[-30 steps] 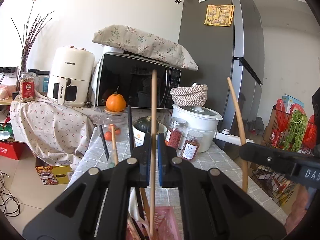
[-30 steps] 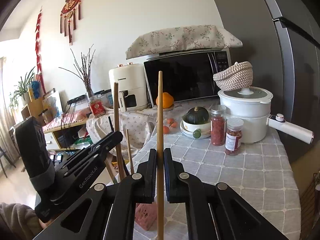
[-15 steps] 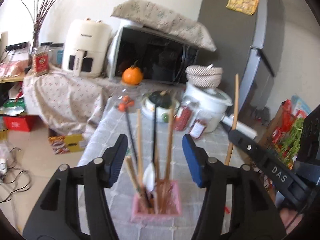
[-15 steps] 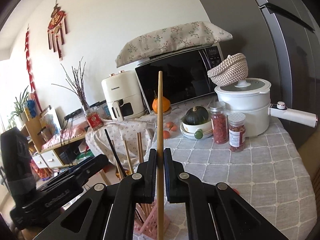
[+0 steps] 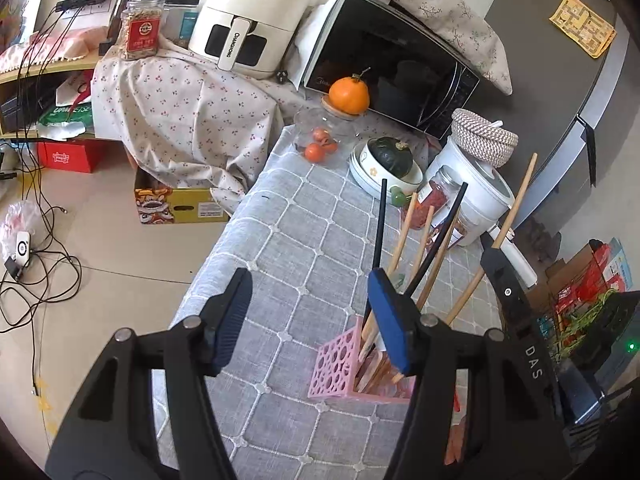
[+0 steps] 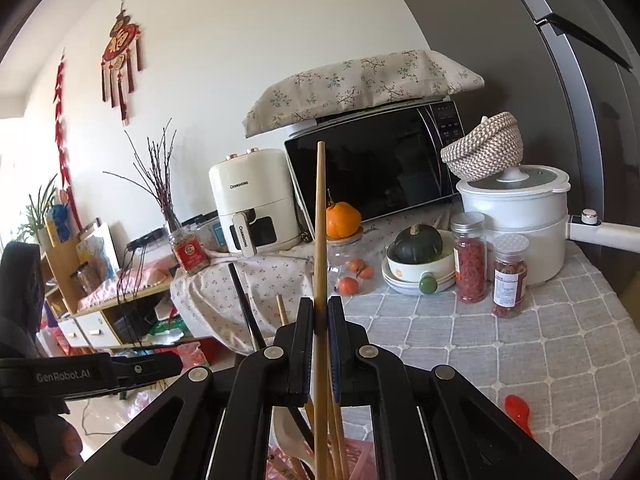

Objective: Organize utensils
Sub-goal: 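Open both tools to release the chopsticks into the basket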

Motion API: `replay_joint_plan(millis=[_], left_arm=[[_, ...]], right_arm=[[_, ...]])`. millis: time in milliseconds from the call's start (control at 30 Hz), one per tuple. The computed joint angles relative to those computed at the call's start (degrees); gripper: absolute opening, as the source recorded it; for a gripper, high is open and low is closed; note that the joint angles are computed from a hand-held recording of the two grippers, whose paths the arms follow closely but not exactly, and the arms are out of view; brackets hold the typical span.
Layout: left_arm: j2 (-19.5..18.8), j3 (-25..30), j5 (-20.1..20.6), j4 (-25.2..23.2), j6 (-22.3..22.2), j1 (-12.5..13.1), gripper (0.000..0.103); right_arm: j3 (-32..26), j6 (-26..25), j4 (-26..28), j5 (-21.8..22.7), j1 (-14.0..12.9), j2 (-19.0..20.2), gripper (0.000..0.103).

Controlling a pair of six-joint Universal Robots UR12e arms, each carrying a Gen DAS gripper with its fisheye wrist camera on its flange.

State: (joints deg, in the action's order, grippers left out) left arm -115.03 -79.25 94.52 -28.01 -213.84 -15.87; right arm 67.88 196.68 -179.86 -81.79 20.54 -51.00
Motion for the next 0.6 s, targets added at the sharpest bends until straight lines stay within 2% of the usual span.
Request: replay_joint_plan(millis=[233, 333, 400, 467, 533, 600], left_arm=[[-0.1, 0.4, -0.5, -0.1, 1.7, -0.4, 0.061], [0.0, 0.7, -1.6, -1.2, 1.2, -0.3, 0.061], [0.2, 0.7, -2.5, -1.6, 0.7, -0.2, 0.061], [0.4, 0.7, -2.4, -1.5, 0.5, -0.4, 0.062], [0.4, 0.8, -1.7, -1.3, 1.0, -0.8, 0.062], [0.4, 1.1, -1.2, -1.1, 1.6, -1.2, 0.062]], right_arm=[[0.5, -3.0, 2.2, 0.8, 0.2, -0.4, 0.007], [-0.1, -5.8, 8.8, 3.8, 0.1, -0.9, 0.008], [-0.8, -9.0, 16.3, 6.9, -0.3, -1.7, 0.010], [-0.2, -8.3, 17.4, 8.5, -0.9, -2.5, 0.021], [0.7, -6.1, 17.2, 8.2, -1.5, -3.4, 0.027], [1.7, -5.0, 16.5, 8.9, -2.3, -4.5, 0.028]])
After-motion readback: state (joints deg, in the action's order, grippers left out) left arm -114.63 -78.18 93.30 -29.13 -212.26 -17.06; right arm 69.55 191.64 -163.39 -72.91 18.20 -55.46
